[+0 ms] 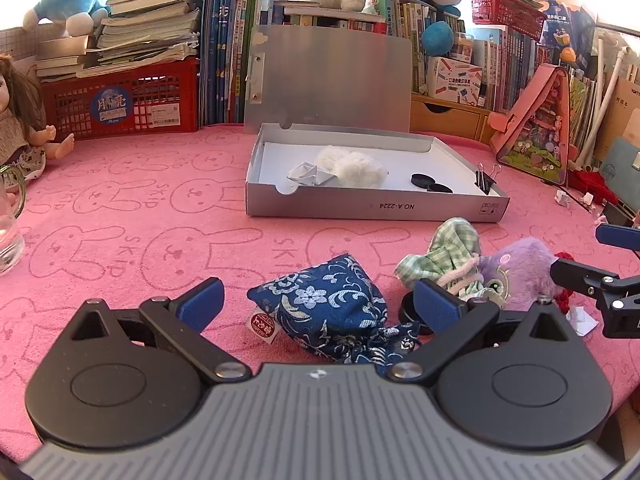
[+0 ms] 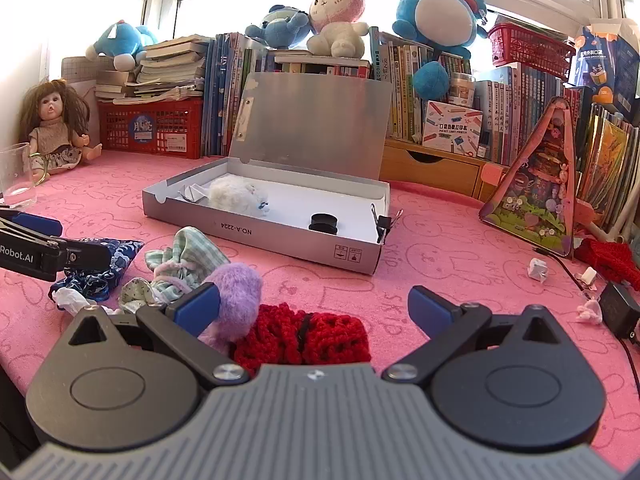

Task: Organize objects
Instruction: 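Withdraw both grippers from the box back toward the remaining pile, then grasp the blue floral pouch with left gripper while right gripper grasps the red crocheted piece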

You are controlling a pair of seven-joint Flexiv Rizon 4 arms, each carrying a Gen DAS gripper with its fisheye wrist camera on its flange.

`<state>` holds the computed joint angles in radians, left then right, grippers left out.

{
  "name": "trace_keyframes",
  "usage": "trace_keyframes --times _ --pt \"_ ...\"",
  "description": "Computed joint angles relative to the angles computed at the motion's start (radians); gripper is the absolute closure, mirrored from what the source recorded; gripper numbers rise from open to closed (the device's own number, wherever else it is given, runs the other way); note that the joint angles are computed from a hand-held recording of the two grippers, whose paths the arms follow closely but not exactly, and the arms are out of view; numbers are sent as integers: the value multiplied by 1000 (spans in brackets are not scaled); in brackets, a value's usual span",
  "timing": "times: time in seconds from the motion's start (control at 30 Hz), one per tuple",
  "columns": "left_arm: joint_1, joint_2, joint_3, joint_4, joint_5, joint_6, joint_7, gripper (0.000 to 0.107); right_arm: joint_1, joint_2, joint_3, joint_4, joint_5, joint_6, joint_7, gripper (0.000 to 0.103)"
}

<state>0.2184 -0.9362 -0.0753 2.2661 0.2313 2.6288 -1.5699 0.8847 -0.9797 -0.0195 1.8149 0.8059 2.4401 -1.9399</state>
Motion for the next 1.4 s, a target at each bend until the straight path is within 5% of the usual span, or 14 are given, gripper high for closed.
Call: trace_keyframes --times 0.43,1.0,1.4 --pt "-22 -2 22 27 -52 36 -2 6 -21 10 5 35 12 27 8 0" --pt "-95 -26 23 -6 -134 3 39 6 55 -30 -53 -73 122 -120 -141 0" --pt "-120 -48 15 -39 -175 -9 48 6 113 -36 -144 -85 136 -247 -59 0"
